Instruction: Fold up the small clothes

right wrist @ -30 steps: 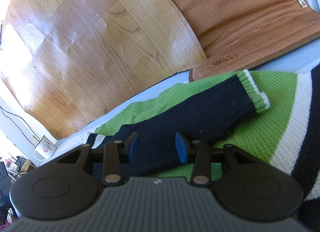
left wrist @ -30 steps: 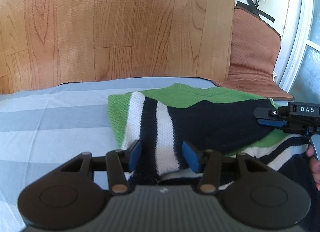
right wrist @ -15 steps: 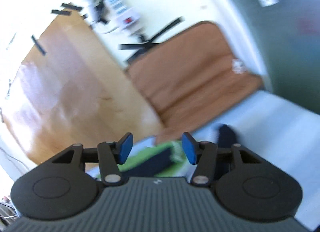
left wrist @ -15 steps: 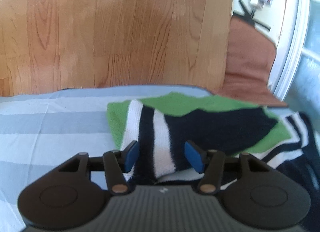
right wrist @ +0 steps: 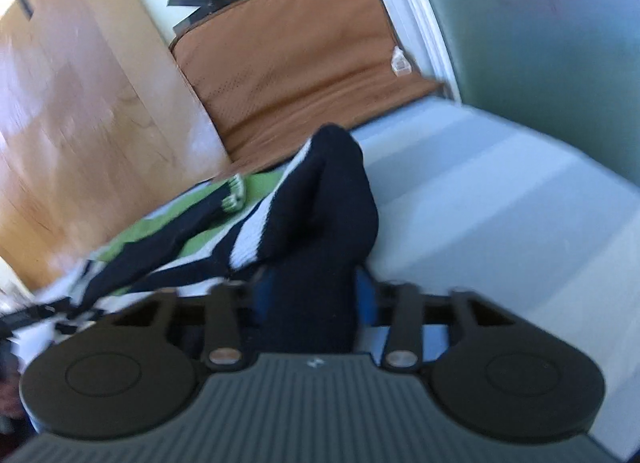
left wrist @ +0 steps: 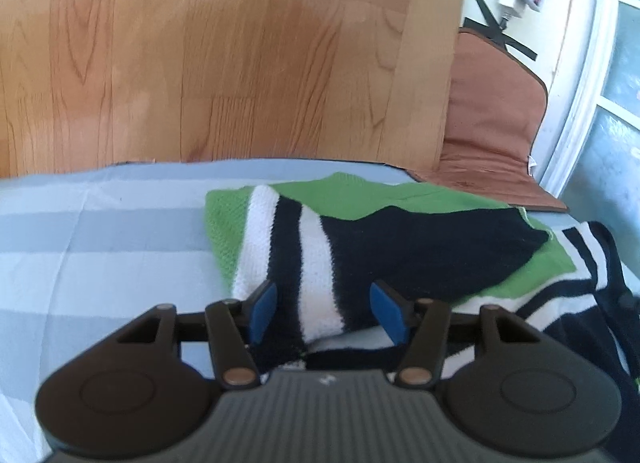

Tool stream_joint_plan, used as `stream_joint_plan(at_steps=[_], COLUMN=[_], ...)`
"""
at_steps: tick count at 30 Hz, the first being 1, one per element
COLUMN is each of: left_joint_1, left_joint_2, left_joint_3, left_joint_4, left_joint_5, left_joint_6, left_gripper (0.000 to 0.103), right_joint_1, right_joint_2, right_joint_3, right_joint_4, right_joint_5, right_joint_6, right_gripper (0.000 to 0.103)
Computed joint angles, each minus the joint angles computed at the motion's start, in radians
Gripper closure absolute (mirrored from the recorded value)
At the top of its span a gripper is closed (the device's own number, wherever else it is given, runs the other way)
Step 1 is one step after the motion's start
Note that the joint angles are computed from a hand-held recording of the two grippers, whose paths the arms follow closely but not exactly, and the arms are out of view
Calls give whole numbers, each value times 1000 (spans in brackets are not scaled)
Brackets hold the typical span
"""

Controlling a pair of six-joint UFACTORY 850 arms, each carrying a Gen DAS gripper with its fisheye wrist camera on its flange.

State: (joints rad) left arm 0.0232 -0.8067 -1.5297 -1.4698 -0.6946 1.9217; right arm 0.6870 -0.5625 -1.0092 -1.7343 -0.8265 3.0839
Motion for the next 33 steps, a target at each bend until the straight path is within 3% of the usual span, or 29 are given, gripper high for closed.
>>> stream_joint_plan(at_steps=[2, 4, 6, 10, 13, 15, 16, 20, 23, 26, 28, 30, 33], left_joint_1=[0, -1, 0, 8, 11, 14, 14, 16, 26, 31, 19, 5, -24], left_joint_2=[0, 0, -3, -8, -5, -5, -5, -23, -82, -174, -234, -281, -269], left_joint_3=[2, 3, -4, -17, -16, -18, -21, -67, -186, -348, -454, -531, -505], left_joint_4=[-4, -5, 12, 20, 1, -12, -20, -31, 76, 223, 340, 406, 411], left_joint_5=[-1, -2, -12, -33, -37, -31, -23, 59, 78, 16, -35, -99, -75], left_joint_6=[8, 18, 3, -20, -20, -29, -34, -121, -375, -611, -749, -797, -712], left_gripper=[49, 48, 47, 47, 47, 47, 47, 46, 41, 18, 13, 20, 63], right_joint_1=[-7, -17, -48, -94, -76, -41, -32, -40, -97, -171, -219, -260, -299], right_joint_2=[17, 41, 104, 179, 133, 124, 119, 104, 80, 18, -34, -104, -188], right_joint_3=[-1, 5, 54, 98, 29, 42, 45, 27, -32, -136, -213, -311, -421], right_joint_4=[78, 210, 294, 290, 375, 296, 242, 59, -88, -269, -337, -307, -156], right_joint_5=[-38, -156, -228, -147, -186, -217, -214, -97, 7, 123, 204, 302, 438], right_joint_6=[-114, -229, -203, -222, -315, -189, -130, -16, -54, -98, -134, -230, -422], right_gripper=[95, 95, 95, 94, 78, 54, 53, 53, 48, 34, 25, 24, 24])
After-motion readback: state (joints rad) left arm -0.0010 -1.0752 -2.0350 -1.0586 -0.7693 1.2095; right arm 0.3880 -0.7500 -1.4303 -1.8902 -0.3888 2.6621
